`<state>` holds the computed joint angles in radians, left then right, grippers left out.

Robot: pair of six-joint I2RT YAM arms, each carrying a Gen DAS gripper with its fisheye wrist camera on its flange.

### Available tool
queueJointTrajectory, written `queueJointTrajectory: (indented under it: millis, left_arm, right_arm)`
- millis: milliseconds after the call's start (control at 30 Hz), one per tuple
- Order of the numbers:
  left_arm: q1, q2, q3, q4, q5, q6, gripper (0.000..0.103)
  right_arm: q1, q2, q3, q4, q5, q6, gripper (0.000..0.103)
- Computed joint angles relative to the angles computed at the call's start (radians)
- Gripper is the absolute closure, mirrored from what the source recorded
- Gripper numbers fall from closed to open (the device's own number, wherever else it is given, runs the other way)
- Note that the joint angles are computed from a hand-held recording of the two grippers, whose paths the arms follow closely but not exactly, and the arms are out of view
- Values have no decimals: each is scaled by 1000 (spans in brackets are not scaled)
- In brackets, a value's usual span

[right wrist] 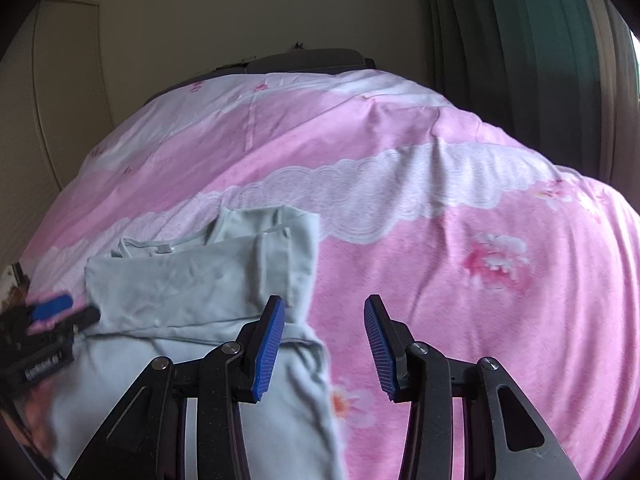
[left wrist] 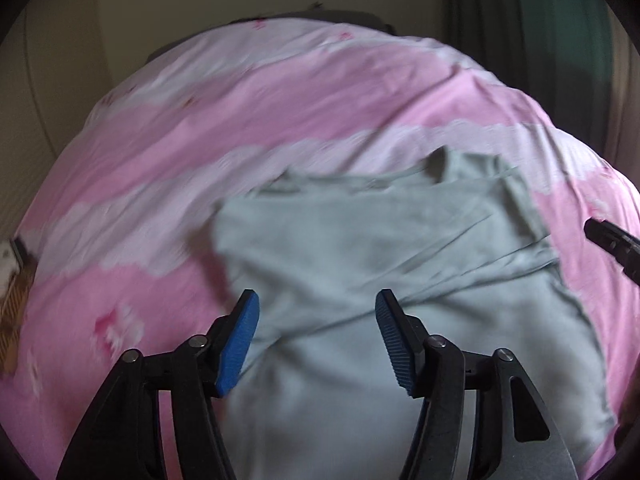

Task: Fold small clothes
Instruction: 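Open the left tool to release the sleeve and withdraw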

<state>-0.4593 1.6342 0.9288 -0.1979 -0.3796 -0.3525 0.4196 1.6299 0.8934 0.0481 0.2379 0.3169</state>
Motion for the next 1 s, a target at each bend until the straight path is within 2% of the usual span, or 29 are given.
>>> queueJointTrajectory:
  millis: [233, 367, 533, 633, 733, 1000]
  left_arm:
    - [80, -19, -100, 51, 51, 32, 41]
    - [86, 1, -107, 60, 30, 79, 41]
    - [144, 22, -113, 73, 50, 37, 39]
    - [181, -17, -158, 101, 37, 14, 39]
    - [218, -45, -197, 118, 86, 20, 39]
    - [168, -174, -220, 79, 108, 47, 37]
  right_arm:
    - [116, 76, 59, -4, 63, 8, 60]
    - [146, 105, 77, -11, 84, 7, 60]
    - [151, 122, 87, -18, 107, 11, 60]
    - [152, 135, 96, -24, 117, 10, 60]
    - [157, 144, 100, -29, 131, 0, 60]
    - [131, 142, 90, -8, 124, -30, 60]
